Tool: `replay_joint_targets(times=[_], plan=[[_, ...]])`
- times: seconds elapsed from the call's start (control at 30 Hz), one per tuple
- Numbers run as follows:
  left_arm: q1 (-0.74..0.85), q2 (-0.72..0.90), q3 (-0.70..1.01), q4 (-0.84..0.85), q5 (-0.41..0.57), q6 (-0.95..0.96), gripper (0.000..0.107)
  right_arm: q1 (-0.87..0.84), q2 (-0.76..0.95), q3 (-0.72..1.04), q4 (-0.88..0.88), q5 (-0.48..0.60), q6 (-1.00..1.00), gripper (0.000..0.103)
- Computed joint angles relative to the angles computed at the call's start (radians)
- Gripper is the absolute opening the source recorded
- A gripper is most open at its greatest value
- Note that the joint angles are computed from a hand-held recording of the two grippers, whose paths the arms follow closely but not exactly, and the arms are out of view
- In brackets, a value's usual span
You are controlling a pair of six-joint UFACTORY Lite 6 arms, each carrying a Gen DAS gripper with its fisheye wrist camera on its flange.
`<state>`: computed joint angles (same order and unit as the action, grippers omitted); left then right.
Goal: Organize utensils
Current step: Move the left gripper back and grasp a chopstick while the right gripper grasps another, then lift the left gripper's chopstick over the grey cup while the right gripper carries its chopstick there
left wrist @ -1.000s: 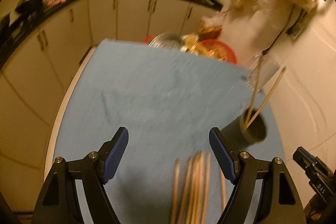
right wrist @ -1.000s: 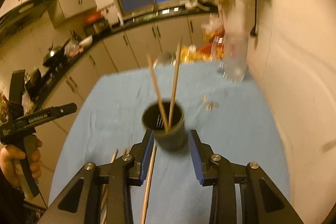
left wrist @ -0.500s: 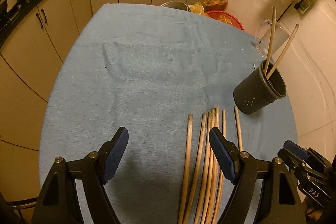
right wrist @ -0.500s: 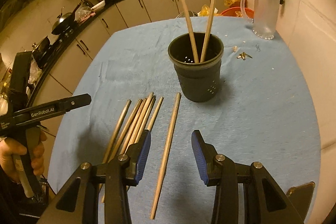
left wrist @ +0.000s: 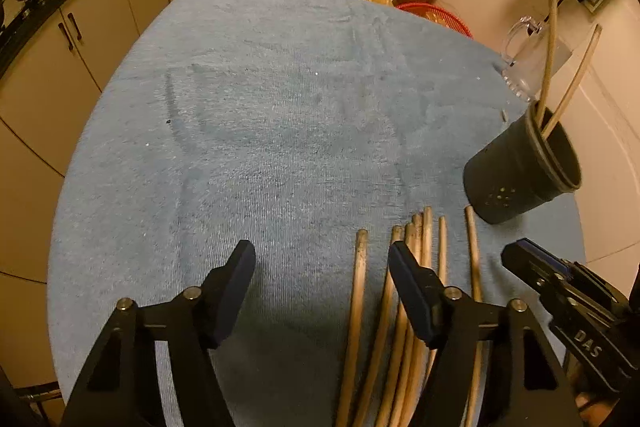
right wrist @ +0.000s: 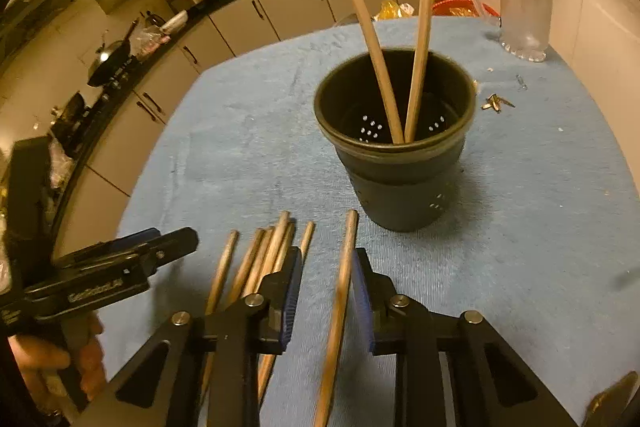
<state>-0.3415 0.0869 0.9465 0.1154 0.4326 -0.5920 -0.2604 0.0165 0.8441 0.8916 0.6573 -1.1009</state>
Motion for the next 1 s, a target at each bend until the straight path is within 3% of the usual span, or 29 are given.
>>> replay_joint_targets(times=[0.07, 0.43, 0.6, 0.63, 0.7, 0.73, 0.87, 1.0], plan=[[0.006, 0.027, 0.014, -0.019, -0.006, 0.021, 0.062, 0.032, 0.042, 0.006, 0.001, -0.046, 0.013, 0.025], [-0.011, 0.146, 0.087, -0.081, -0.011, 0.101, 0.06, 0.121, 0.111, -0.002, -0.037, -0.182, 0.048, 0.024], [-0.063, 0.226, 0.161, 0.08, 0.055, -0.029, 0.047, 0.161, 0.119, -0.016, -0.034, -0.251, 0.03, 0.018], [-0.082, 0.247, 0.188, 0.136, 0.087, -0.075, 0.039, 0.173, 0.114, -0.026, -0.036, -0.273, 0.023, 0.016], [-0.089, 0.262, 0.209, 0.126, 0.095, -0.056, 0.014, 0.192, 0.104, -0.045, -0.028, -0.306, 0.002, 0.012], [-0.081, 0.265, 0.216, 0.095, 0.097, -0.026, 0.007, 0.197, 0.1, -0.044, -0.047, -0.31, 0.018, 0.011], [-0.032, 0.227, 0.173, -0.023, 0.062, 0.084, 0.006, 0.17, 0.12, 0.003, -0.082, -0.231, 0.089, 0.009], [-0.001, 0.125, 0.113, -0.108, 0.035, 0.163, 0.006, 0.101, 0.075, 0.01, -0.04, -0.134, 0.035, 0.009]])
